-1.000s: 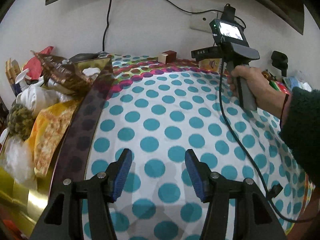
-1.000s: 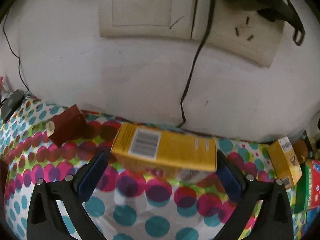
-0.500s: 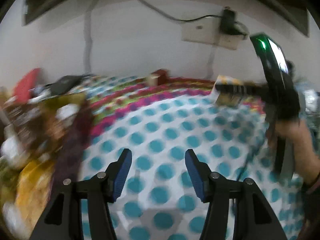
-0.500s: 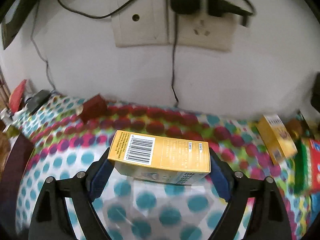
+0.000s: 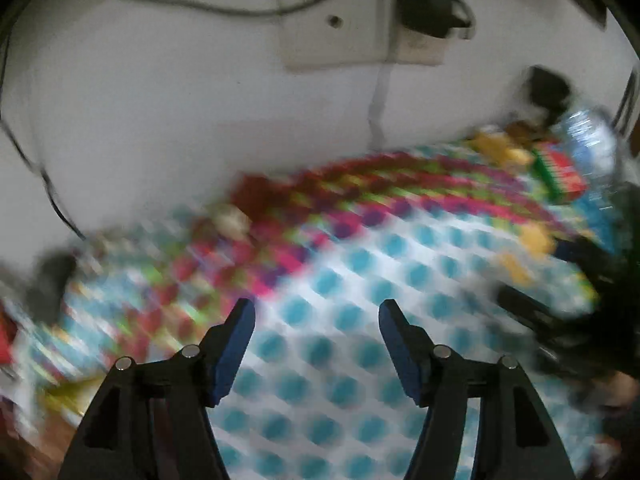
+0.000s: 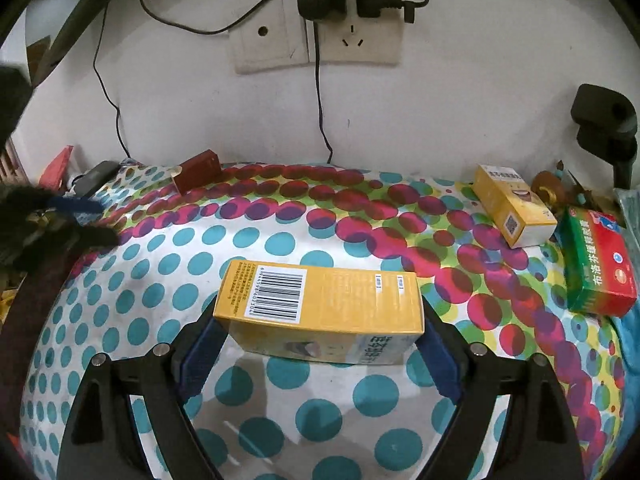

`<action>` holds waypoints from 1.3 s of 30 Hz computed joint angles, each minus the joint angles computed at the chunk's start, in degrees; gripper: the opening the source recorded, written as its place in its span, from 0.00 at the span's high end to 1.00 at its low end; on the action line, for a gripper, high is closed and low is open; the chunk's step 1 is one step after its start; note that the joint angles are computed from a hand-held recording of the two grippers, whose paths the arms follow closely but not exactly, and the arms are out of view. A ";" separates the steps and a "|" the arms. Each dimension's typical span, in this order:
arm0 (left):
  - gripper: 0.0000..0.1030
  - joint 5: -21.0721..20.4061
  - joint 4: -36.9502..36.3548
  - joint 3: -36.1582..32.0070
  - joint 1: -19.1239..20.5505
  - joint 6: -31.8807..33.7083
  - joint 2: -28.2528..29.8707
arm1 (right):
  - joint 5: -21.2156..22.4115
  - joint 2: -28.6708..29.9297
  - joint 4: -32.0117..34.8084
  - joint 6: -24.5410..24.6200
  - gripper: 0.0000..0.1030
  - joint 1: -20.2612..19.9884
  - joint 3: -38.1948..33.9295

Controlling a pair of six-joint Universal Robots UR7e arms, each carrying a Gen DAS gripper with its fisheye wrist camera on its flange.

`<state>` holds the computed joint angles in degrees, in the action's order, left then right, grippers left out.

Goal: Organize objects
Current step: 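Grasp the dark red MARUBI box with the left tool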

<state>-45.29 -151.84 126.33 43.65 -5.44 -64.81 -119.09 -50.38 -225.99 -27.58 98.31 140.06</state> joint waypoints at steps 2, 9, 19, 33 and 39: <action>0.36 2.95 -0.18 -2.93 1.32 3.49 2.58 | 0.08 -0.09 0.37 -0.03 0.16 0.07 -0.08; 0.36 7.57 -4.71 -9.03 4.77 13.98 9.82 | 0.53 -0.49 1.34 -0.06 0.16 0.25 -0.12; 0.35 8.84 -6.85 -14.53 9.38 19.89 15.22 | -0.39 0.45 1.78 -1.58 0.16 1.26 -0.60; 0.70 2.05 -6.61 -9.85 8.17 10.13 9.47 | -3.84 2.78 0.08 -3.32 0.16 2.56 -1.58; 0.70 2.77 -1.46 -1.98 3.56 -1.59 1.23 | -5.73 4.21 -1.36 -4.51 0.17 3.39 -2.23</action>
<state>-42.52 -153.30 124.35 47.21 -7.04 -63.58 -124.81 -46.17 -227.35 -32.09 101.69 137.82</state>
